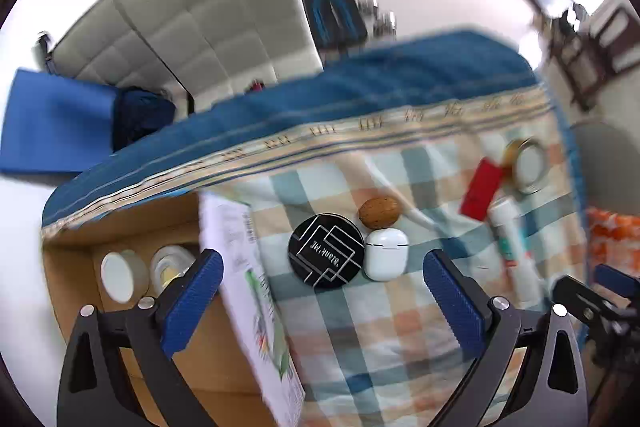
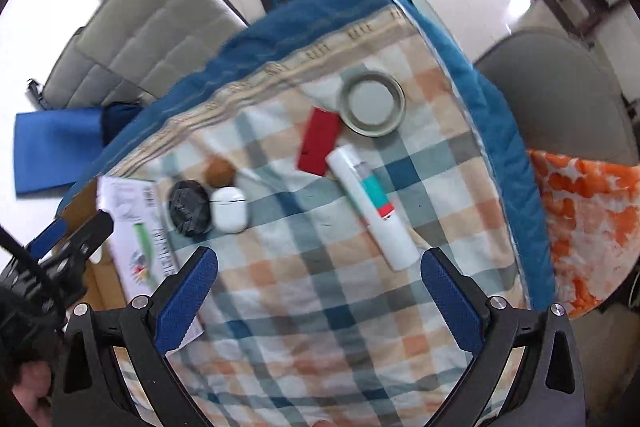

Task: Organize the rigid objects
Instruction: 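Grasp the black round tin with the left tool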

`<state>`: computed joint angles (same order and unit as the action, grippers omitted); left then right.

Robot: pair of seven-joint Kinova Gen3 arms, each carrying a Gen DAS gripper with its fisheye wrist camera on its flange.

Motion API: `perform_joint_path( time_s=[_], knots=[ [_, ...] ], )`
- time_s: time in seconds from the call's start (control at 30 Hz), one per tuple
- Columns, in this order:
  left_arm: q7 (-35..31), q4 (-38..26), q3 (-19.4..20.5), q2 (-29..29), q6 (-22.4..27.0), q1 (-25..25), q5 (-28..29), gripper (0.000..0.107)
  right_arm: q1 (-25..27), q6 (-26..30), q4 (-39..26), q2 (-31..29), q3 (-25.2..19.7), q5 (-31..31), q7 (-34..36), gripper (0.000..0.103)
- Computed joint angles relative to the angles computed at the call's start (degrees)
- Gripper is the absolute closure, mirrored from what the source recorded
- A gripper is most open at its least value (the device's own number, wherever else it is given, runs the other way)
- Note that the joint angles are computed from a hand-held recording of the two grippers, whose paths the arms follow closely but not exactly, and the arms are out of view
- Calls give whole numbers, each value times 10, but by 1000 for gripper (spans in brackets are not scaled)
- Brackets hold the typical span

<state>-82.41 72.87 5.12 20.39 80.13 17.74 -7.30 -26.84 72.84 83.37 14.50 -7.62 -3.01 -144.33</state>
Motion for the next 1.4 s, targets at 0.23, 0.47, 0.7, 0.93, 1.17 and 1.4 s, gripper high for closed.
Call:
perform_joint_path(
  time_s=[0.23,0.47,0.7,0.93,1.17,1.4],
  knots=[
    [-44,-70,-8,137,71,45,-59,5,30,-39,41,53,8,-28,35,0],
    [-89,-111,-15,192,120,37,-43,5,36,-27,32,87,11,-29,75,0],
    [-119,-108,-13,195,142,19,-6,12,45,-28,39,85,12,-41,96,0],
    [-155,-84,-9,181,140,5,2,19,44,-25,45,74,12,-43,106,0],
    [-164,-47,-8,167,121,-9,14,32,36,-16,35,78,11,-40,104,0],
    [-163,-2,-11,143,82,-9,9,34,28,-5,29,76,10,-31,109,0]
  ],
)
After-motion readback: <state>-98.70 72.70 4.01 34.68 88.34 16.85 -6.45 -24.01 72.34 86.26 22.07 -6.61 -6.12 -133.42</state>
